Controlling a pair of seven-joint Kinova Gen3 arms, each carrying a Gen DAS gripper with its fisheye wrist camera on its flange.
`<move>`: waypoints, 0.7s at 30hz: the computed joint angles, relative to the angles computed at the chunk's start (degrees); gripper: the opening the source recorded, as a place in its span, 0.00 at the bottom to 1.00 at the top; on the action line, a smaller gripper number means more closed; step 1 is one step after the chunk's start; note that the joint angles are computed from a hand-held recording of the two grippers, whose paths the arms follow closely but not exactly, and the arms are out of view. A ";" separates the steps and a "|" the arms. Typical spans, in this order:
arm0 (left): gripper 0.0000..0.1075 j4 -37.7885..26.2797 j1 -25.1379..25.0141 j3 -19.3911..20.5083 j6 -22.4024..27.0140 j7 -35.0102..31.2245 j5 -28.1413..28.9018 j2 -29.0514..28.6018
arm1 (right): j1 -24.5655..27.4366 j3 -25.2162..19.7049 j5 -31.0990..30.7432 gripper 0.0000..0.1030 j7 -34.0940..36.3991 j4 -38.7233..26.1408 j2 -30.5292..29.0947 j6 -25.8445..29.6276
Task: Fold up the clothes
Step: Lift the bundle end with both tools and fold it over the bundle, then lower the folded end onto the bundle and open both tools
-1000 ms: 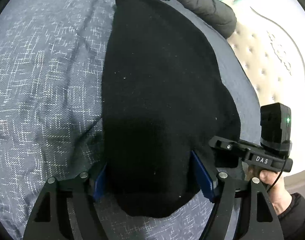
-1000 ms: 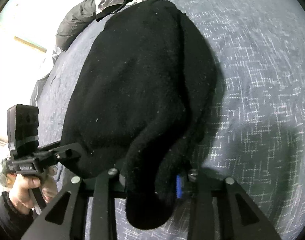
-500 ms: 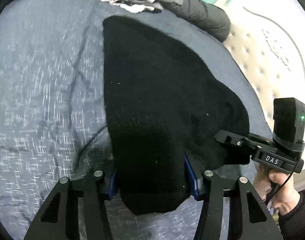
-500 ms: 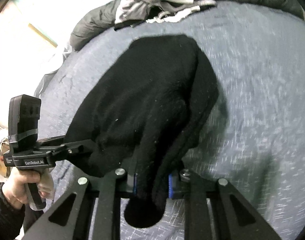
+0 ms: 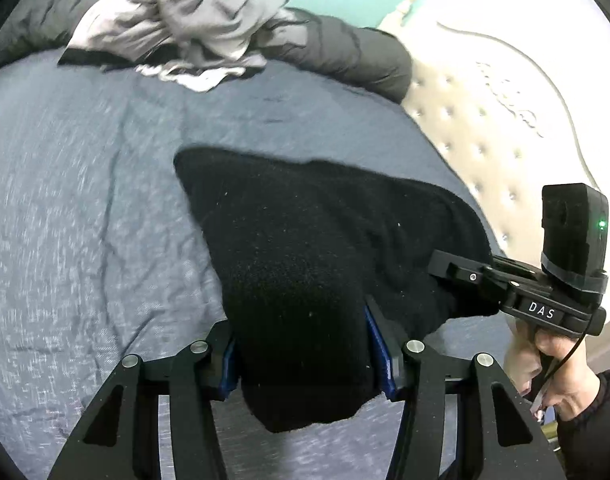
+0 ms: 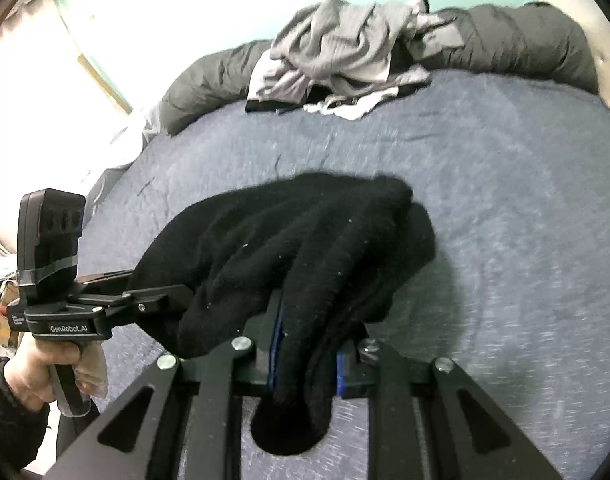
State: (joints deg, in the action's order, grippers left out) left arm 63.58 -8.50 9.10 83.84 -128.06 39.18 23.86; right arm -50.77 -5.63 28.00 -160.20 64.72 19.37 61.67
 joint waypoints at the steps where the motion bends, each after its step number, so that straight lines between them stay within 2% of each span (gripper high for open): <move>1: 0.52 -0.47 0.25 0.25 0.49 0.43 0.16 -0.64 | -0.32 0.11 0.40 0.18 -0.05 0.08 -0.77 0.80; 4: 0.52 -2.24 1.21 0.71 2.09 1.84 0.74 -2.38 | -0.89 -0.27 1.83 0.18 -0.44 0.77 -3.39 3.39; 11: 0.52 -5.36 7.12 2.02 1.95 6.77 1.29 -4.34 | -0.16 -3.65 5.70 0.18 -0.70 1.75 -10.58 12.11; 21: 0.52 -13.46 19.48 4.68 -0.85 16.13 -2.38 -3.29 | 6.13 -9.99 8.31 0.18 0.41 4.85 -20.98 21.12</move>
State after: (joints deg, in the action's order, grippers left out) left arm 50.12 10.97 13.78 82.98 -111.93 36.80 20.56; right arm -44.64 -15.63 36.32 -159.78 69.58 -1.61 82.78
